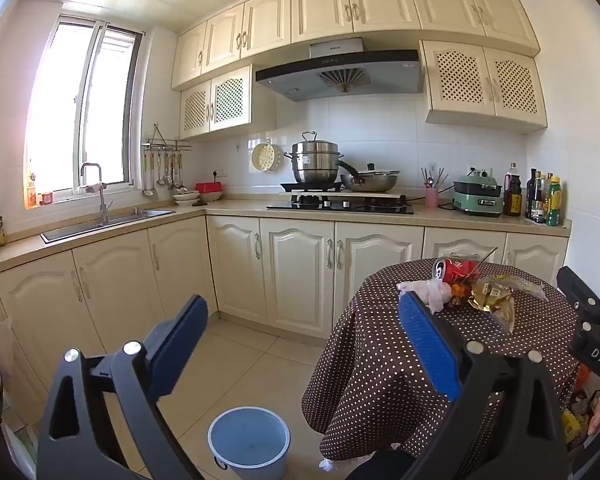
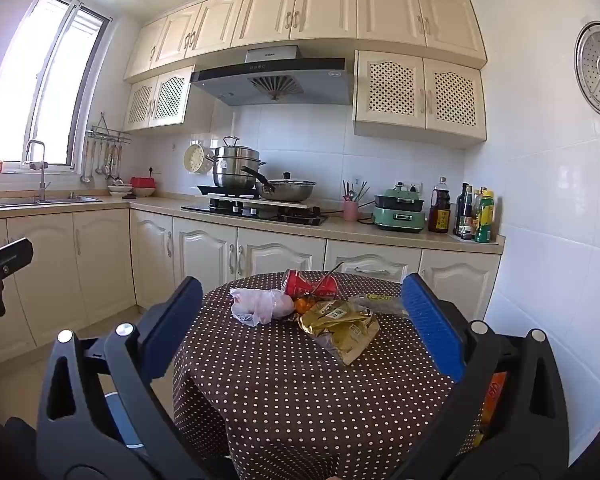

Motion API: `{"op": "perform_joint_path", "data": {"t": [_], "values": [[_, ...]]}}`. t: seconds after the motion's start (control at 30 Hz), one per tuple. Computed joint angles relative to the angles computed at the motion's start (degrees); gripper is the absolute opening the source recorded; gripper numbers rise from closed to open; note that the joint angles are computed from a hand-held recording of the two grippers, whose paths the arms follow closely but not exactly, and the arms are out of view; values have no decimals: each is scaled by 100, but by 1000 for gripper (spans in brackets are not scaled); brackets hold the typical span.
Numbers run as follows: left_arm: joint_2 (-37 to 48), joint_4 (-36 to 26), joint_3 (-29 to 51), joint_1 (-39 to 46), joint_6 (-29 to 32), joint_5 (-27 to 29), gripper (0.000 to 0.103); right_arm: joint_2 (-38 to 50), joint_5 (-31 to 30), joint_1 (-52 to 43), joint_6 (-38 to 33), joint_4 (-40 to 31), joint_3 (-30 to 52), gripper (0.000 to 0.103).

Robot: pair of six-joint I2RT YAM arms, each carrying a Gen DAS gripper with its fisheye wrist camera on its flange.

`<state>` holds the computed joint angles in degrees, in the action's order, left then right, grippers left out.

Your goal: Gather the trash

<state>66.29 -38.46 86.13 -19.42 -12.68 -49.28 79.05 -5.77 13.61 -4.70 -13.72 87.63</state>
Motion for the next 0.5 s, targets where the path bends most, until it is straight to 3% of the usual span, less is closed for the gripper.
{"op": "perform_joint_path", "data": {"t": [0.5], "values": [[109, -95, 147, 7, -7, 50, 95, 8, -63, -76, -31, 144, -157, 98]]}}
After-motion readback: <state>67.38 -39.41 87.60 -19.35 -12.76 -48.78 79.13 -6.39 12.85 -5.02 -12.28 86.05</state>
